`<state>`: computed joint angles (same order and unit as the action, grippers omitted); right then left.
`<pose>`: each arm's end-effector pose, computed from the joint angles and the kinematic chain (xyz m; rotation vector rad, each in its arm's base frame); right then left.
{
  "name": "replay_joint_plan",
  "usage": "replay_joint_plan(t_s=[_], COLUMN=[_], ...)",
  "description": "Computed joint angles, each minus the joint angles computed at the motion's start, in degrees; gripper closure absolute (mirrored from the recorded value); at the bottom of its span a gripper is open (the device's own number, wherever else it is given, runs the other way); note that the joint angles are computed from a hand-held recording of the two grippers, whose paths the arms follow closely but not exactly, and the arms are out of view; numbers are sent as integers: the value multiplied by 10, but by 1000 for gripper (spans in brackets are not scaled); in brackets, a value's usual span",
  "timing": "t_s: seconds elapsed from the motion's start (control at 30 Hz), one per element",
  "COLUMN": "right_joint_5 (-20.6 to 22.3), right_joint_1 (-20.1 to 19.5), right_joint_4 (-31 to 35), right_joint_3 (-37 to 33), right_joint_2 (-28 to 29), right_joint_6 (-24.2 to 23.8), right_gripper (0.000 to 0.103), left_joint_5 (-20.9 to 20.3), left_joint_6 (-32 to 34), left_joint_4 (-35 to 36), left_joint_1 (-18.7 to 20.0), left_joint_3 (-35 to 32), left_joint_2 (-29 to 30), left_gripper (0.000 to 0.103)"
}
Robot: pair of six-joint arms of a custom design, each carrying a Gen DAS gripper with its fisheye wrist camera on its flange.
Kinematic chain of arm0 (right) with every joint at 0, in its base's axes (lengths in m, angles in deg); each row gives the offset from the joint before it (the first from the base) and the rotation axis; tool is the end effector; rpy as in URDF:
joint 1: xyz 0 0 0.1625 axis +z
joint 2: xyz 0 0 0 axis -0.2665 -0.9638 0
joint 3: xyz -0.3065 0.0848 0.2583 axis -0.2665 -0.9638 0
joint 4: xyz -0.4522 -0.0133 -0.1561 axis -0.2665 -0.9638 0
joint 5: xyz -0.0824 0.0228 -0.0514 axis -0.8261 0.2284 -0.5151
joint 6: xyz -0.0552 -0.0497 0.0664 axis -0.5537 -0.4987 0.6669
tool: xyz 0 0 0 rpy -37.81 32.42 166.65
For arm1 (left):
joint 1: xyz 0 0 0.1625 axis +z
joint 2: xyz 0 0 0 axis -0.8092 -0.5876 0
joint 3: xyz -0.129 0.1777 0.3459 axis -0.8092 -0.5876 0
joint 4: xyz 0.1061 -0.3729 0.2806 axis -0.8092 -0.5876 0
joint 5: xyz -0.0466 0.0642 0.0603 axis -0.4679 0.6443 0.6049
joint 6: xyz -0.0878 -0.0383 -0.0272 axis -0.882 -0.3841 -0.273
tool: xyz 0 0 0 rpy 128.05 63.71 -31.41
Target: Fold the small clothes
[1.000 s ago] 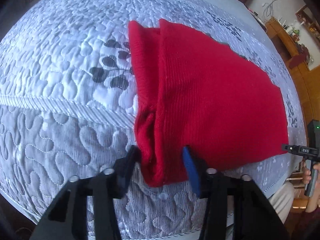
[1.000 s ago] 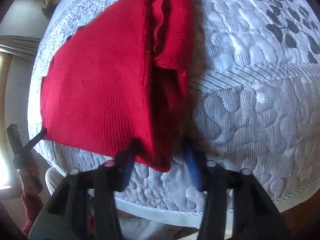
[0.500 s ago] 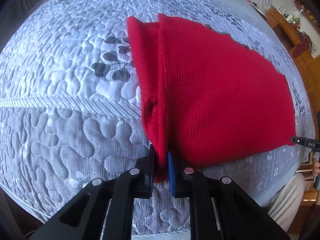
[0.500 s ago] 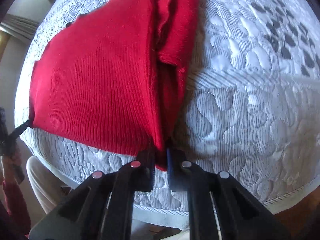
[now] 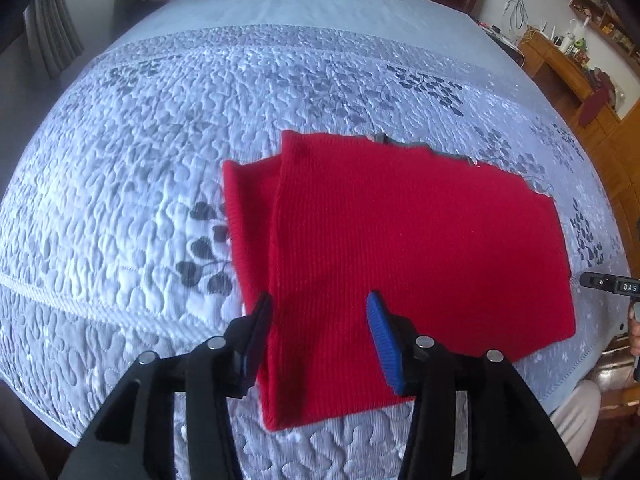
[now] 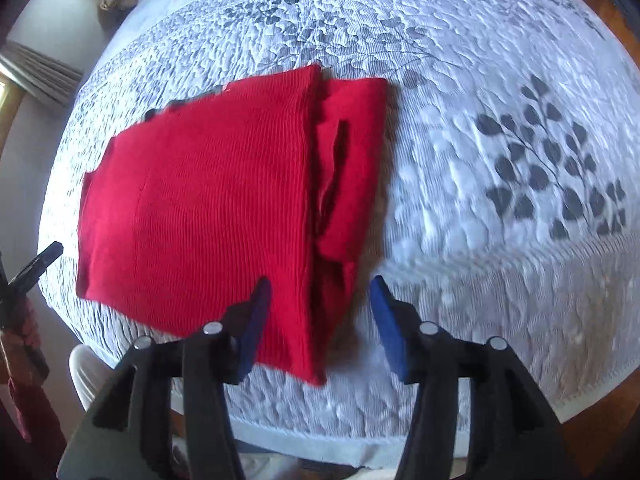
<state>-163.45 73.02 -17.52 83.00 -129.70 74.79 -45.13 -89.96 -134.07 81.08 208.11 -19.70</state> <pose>0.0042 -0.1711 0.4273 -0.5736 -2.4595 0.5016 -0.3459 -0.3733 0.1157 0.8337 2.4927 -0.1453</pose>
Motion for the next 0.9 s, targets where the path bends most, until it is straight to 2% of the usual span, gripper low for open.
replay_joint_plan(t_s=[0.07,0.1,0.13,0.27,0.4,0.5,0.57,0.6,0.63,0.73,0.9], right_joint_5=[-13,-26,-27,22,31,43,68,80,72,10,-54], right_joint_1=[3,22,18,-49,-66,-76,-90,-100,-91,-28,26], right_joint_4=[-23,-37,-45,-51,-57,-60,-54,-44,-48,-79,-99], right_joint_3=[2,4,3,10,15,17,16,15,17,25,30], right_joint_2=[33,58,72,75,78,69,62,52,54,83,117], right_joint_6=[13,40,46,18,9,2,-3,-13,-8,31,69], right_gripper=[47,47,47,46,46,61,79,81,82,84,85], left_joint_5=[6,8,7,2,-7,-16,-23,-27,-28,-30,-28], left_joint_6=[-1,-4,-7,-18,4,11,17,18,21,32,39], left_joint_4=[-3,-4,-5,-9,-10,-2,3,3,3,1,-9], left_joint_1=[6,9,15,38,49,57,64,67,69,71,71], left_joint_3=[-13,-16,-21,-27,-32,-40,-46,-48,-49,-47,-43], left_joint_2=[29,42,54,84,96,103,106,108,109,108,110], left_gripper=[52,52,51,51,51,51,50,50,50,49,49])
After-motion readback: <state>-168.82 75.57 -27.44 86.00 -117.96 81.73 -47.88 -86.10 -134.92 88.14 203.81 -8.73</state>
